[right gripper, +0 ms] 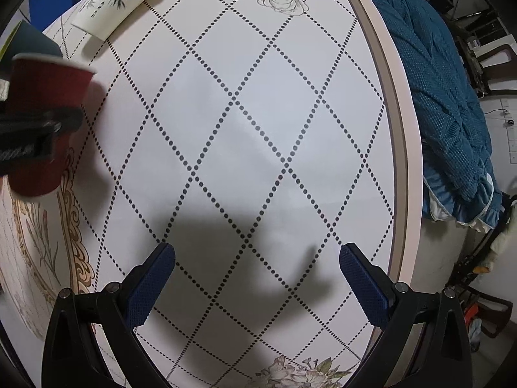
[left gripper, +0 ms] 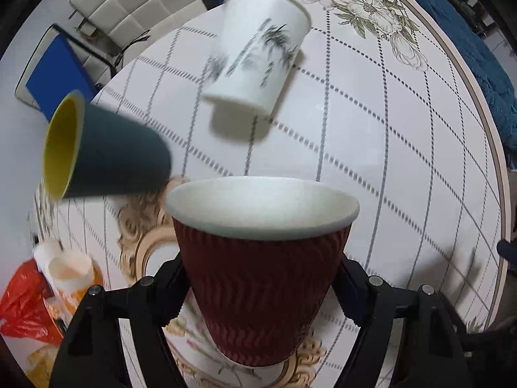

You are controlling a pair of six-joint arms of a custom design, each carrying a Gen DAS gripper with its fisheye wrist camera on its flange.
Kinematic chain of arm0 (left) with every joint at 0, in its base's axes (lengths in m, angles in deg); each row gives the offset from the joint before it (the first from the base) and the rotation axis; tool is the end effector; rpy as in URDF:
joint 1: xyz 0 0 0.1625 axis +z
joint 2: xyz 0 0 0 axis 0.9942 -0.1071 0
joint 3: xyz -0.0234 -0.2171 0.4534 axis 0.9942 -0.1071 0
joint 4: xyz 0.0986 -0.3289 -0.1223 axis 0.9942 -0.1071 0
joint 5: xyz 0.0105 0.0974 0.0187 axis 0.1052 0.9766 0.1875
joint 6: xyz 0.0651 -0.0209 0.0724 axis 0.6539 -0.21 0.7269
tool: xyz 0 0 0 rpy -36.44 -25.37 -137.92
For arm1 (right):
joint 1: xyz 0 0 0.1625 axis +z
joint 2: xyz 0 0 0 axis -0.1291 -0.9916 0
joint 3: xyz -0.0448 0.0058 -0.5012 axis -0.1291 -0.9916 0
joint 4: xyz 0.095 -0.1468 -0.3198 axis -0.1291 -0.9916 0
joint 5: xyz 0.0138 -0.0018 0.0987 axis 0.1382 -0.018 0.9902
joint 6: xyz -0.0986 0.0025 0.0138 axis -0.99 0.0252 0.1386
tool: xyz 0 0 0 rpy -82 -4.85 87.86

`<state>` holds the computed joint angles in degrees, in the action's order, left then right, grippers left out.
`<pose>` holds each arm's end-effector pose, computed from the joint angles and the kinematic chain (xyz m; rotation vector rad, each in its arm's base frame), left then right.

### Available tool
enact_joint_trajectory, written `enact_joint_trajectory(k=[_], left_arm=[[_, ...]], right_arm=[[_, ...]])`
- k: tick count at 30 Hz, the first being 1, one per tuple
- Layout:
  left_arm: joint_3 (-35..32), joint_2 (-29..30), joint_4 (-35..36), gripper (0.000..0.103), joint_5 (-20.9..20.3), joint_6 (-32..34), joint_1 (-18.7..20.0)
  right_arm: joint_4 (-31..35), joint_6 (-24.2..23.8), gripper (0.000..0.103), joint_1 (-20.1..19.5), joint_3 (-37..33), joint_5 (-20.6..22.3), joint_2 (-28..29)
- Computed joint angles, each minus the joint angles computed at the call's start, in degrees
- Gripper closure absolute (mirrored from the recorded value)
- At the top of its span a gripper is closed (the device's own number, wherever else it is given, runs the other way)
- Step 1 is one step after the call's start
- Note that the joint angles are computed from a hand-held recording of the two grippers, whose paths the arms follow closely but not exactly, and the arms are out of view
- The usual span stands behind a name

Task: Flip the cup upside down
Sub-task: 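Close the left gripper around the red cup and lift it, then carry the red cup upright with the left gripper toward the right tool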

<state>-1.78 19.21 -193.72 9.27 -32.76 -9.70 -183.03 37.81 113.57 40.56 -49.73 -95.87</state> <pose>0.0116 -0.7327 0.2224 0.4939 2.1659 0.1589 0.2719 -0.7073 -0.1221 -0.1592 -2.2876 -0.0460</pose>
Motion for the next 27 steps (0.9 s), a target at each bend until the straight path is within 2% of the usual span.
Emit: enact_joint_trajectory(k=[8,15,23,27], left_arm=[[6.79,-8.66,3.36,0.028,-0.82,-5.08,0.9],[12.17,-16.74,7.03,0.028,-2.14,-9.99,3.03],[17.28,-23.45,9.58,0.028,-3.71,-14.09,6.41],[18.35,-25.57,10.88,0.028,-6.12,-16.0,8.99]], right_arm=[[-1.49,2.28,0.0,2.7,3.81,0.51,-0.94],[-1.64,5.91,0.0,6.78,5.86,2.16,-0.84],[-1.54,9.43,0.0,11.38,6.73,6.44,1.15],[-1.48,10.94,0.0,13.12,6.78,8.77,2.36]])
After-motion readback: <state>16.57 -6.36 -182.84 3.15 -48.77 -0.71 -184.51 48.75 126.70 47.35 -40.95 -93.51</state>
